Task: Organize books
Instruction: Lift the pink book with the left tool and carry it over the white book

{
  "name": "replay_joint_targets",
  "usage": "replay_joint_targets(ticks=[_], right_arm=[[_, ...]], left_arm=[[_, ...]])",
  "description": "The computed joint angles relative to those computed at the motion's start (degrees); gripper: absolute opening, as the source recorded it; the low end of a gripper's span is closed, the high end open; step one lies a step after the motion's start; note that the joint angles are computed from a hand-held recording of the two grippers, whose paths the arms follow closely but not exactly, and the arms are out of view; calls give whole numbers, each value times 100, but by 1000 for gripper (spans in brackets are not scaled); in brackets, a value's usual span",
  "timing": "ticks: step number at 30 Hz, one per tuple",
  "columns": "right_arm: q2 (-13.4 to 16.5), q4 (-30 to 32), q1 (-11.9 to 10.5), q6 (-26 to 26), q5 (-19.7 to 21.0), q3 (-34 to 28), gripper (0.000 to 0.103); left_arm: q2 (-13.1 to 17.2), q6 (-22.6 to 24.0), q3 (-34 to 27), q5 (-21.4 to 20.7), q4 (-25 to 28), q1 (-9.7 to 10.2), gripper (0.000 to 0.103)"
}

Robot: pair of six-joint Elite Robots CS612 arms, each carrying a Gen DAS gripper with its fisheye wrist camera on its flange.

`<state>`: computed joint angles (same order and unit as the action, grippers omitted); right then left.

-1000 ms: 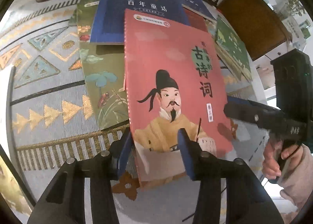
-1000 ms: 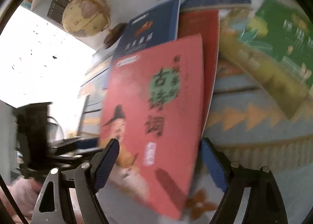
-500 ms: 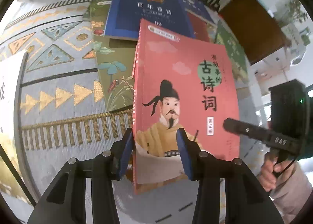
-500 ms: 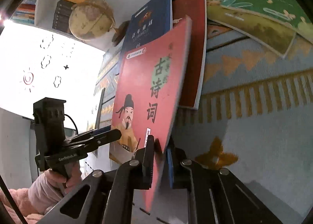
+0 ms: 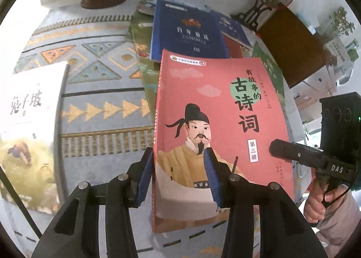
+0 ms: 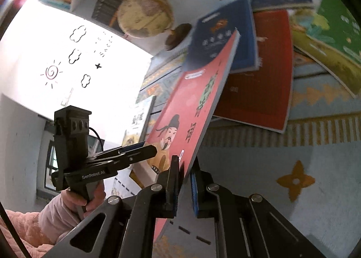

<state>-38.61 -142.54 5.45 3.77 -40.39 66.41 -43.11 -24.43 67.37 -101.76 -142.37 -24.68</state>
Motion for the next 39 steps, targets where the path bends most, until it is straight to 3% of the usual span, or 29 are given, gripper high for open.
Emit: replay_joint_targets(ticks=[12,23,39], right_arm=[[-116,-288,72,-23,41,103,10],[-11,-430,206,68,176,-135,11],[736,984,684,-682,415,-1711,12]], left_arm=[[-288,-73,403,220,-463,-9,40],[-554,-98,756,501,-806,50,40],[-790,-720,1208,1001,-1112,407,40]])
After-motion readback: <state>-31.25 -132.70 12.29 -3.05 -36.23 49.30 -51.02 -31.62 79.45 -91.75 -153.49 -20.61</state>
